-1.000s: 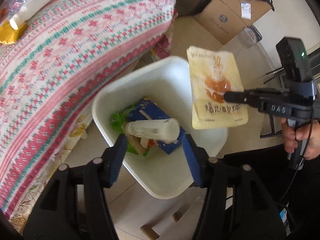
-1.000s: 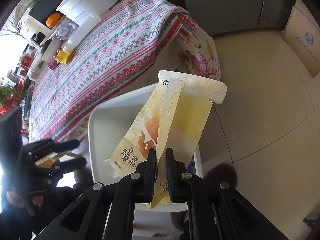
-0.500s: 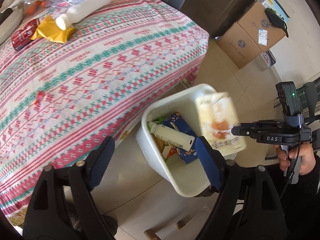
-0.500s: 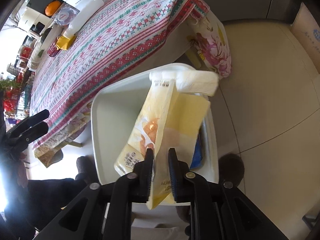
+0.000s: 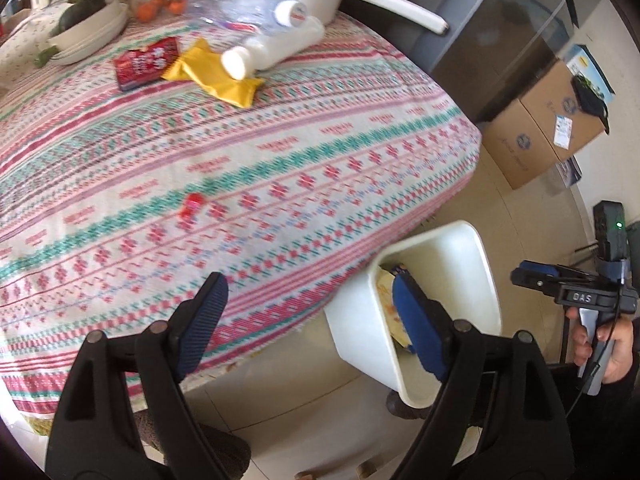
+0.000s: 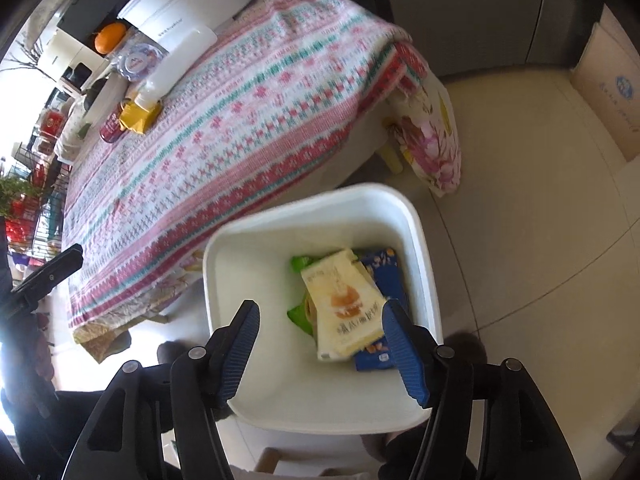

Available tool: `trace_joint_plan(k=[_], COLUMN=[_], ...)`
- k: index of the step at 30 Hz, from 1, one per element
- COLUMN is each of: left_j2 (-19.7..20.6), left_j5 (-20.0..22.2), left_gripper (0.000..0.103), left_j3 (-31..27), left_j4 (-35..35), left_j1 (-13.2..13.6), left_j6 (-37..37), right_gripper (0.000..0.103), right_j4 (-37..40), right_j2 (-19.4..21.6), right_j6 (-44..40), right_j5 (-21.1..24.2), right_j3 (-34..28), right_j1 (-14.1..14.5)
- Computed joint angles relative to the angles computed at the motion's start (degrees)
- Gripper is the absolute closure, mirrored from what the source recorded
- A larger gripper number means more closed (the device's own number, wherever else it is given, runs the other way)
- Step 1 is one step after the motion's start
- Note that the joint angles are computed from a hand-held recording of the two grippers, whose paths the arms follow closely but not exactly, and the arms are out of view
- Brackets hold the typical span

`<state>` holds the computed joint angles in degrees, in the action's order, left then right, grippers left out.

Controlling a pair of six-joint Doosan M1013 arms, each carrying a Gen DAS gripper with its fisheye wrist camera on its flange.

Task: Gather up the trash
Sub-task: 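Reach the left gripper to the yellow wrapper and grasp it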

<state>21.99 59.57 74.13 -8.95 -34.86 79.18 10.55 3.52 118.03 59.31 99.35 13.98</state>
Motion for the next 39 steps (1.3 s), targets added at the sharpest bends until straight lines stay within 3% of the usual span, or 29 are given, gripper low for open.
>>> trace_joint_plan(k=[15, 23, 26, 31, 35, 39], left_j2=[1.85, 4.97, 6.19, 8.66, 10.89, 12.39], left_j5=[-5.32, -14.65, -18.74, -21.45, -21.96, -22.38], left_gripper=[0.019, 0.019, 0.030, 0.043, 0.058, 0.062], left_j3=[-2.72, -3.66, -3.75, -5.51, -7.33, -8.84], left_j4=[8.02, -0.27, -3.14, -3.74, -6.78, -4.01], left_j1=[4.32, 7.24, 7.45, 6.96, 7.07, 6.32], left_j6=[-11.49, -17.08, -19.46, -21.75, -21.29, -22.64], right_gripper=[0.029, 0.027, 0.027, 0.027, 0.027, 0.027], right_j4=[-6.04, -7.20, -9.27, -14.17, -15.43, -14.96], right_j2=[5.04, 8.66, 9.87, 11.38, 11.97, 11.95], right_j6=[2.93, 3.28, 3.98, 5.04, 5.72, 6.77], right_j5=[-1.67, -0.97, -0.23, 1.17, 1.83, 1.64], right_j3=[-9.57, -14.11, -15.59, -17.09, -17.29, -16.82], right_j1=[4.06, 5.53, 6.09, 6.75, 6.30, 5.35])
